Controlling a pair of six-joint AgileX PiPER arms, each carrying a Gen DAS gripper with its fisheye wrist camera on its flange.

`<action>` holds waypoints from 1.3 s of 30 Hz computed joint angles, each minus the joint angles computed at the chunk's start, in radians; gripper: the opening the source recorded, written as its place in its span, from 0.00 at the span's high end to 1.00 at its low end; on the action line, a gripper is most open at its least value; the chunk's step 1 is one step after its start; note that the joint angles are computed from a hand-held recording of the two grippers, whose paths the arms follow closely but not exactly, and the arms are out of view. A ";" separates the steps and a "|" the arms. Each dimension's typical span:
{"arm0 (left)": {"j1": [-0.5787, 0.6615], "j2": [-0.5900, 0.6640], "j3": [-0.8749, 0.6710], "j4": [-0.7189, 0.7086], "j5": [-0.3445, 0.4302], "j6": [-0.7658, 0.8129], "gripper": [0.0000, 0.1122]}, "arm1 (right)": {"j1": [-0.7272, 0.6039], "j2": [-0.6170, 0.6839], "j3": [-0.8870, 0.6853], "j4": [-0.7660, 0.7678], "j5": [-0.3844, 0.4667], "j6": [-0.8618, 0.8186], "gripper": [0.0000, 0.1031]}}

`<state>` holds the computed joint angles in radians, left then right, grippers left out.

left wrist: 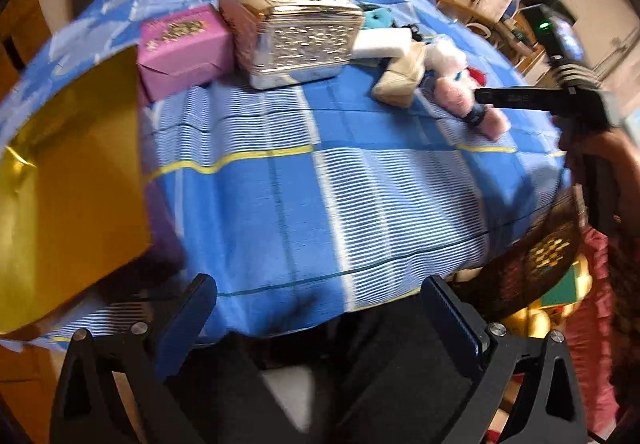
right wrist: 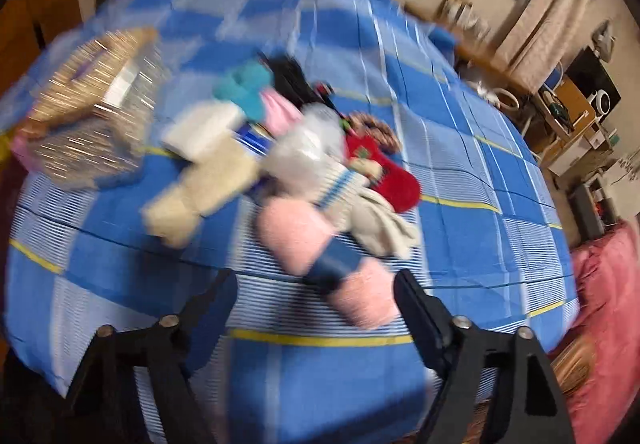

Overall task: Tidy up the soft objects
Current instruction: 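Reach the right tool into the soft pile and grasp the pink fuzzy sock, then grasp the beige mesh roll with the left tool while the right tool holds the pink sock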

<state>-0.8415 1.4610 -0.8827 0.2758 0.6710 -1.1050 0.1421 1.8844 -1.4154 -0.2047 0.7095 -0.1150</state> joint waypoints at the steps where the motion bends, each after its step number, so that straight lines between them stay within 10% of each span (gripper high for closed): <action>1: 0.011 0.001 0.004 -0.016 -0.019 0.010 0.09 | -0.006 0.027 -0.037 0.005 0.020 -0.030 0.24; 11: 0.096 0.096 -0.080 -0.268 -0.110 0.373 0.09 | -0.079 0.314 -0.423 0.165 0.371 -0.208 0.26; 18: 0.109 0.208 -0.221 -0.210 -0.077 0.403 0.08 | -0.119 0.308 -0.436 0.228 0.373 -0.257 0.51; 29: 0.121 0.462 -0.517 -0.025 -0.032 0.364 0.09 | -0.421 0.269 -0.410 0.842 0.484 -0.453 0.53; 39: 0.138 0.858 -1.085 0.156 0.222 0.411 0.09 | -0.437 0.222 -0.356 0.803 0.393 -0.316 0.52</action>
